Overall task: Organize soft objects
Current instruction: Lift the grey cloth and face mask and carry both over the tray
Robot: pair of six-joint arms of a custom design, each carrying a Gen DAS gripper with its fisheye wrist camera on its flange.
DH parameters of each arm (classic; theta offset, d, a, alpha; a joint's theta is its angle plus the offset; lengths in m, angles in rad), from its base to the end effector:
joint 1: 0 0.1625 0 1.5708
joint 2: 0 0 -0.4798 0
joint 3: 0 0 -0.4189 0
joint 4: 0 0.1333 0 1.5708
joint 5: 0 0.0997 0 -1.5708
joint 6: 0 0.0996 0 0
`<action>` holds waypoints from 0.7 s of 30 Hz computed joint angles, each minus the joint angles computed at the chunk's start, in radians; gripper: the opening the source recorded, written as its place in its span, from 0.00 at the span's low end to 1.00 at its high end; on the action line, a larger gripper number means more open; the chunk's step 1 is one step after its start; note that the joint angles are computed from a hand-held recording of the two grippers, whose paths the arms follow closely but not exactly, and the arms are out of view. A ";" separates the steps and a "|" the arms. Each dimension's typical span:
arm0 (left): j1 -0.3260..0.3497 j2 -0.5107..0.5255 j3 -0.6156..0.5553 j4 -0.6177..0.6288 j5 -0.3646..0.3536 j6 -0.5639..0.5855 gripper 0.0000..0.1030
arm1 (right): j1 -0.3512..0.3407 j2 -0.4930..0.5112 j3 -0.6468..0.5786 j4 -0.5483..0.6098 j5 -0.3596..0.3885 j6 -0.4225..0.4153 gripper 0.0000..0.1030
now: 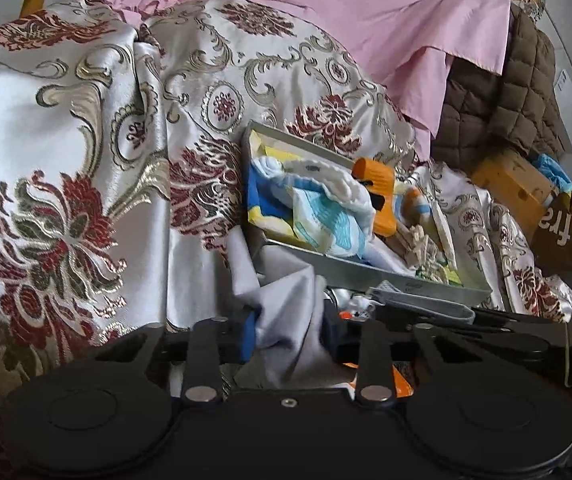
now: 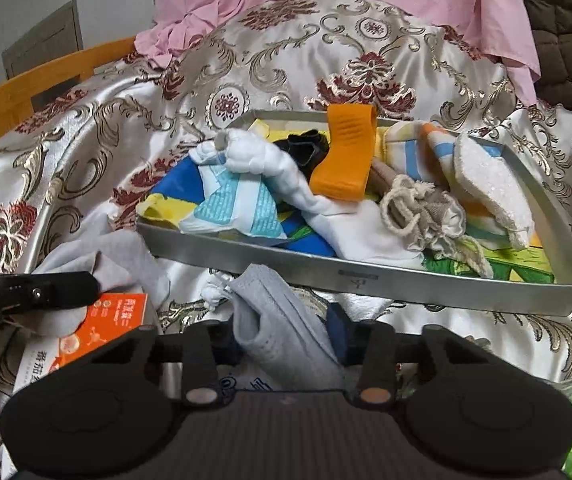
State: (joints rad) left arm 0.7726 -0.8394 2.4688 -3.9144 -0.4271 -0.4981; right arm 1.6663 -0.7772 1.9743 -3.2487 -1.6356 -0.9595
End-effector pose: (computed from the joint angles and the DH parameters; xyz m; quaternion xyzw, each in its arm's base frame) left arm -0.1289 -0.4384 0.1355 -0.0693 0.8073 -0.5404 0.2268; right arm 0.1863 -0.6144 0.0670 0.4820 -0.8427 0.2029 0.1282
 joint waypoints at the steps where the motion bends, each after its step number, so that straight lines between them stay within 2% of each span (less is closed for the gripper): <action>1: -0.001 0.003 -0.001 -0.009 0.005 0.004 0.27 | -0.001 -0.004 0.003 -0.002 0.007 -0.002 0.34; 4: -0.005 0.007 0.000 -0.022 0.016 0.007 0.20 | 0.002 -0.011 0.014 -0.013 0.010 -0.024 0.25; 7: -0.007 0.008 -0.002 -0.024 0.028 0.012 0.14 | 0.006 -0.020 0.029 -0.029 0.015 -0.044 0.21; 12: -0.022 0.013 -0.003 -0.060 0.034 0.048 0.11 | 0.014 -0.058 0.058 -0.029 0.042 -0.045 0.20; 21: -0.098 0.042 -0.022 -0.168 0.035 0.176 0.11 | 0.023 -0.172 0.127 -0.015 0.092 -0.043 0.18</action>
State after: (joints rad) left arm 0.6750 -0.7970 2.4468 -4.0827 -0.3916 -0.3223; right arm 1.6897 -0.9494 2.1014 -3.2634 -1.5437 -1.0021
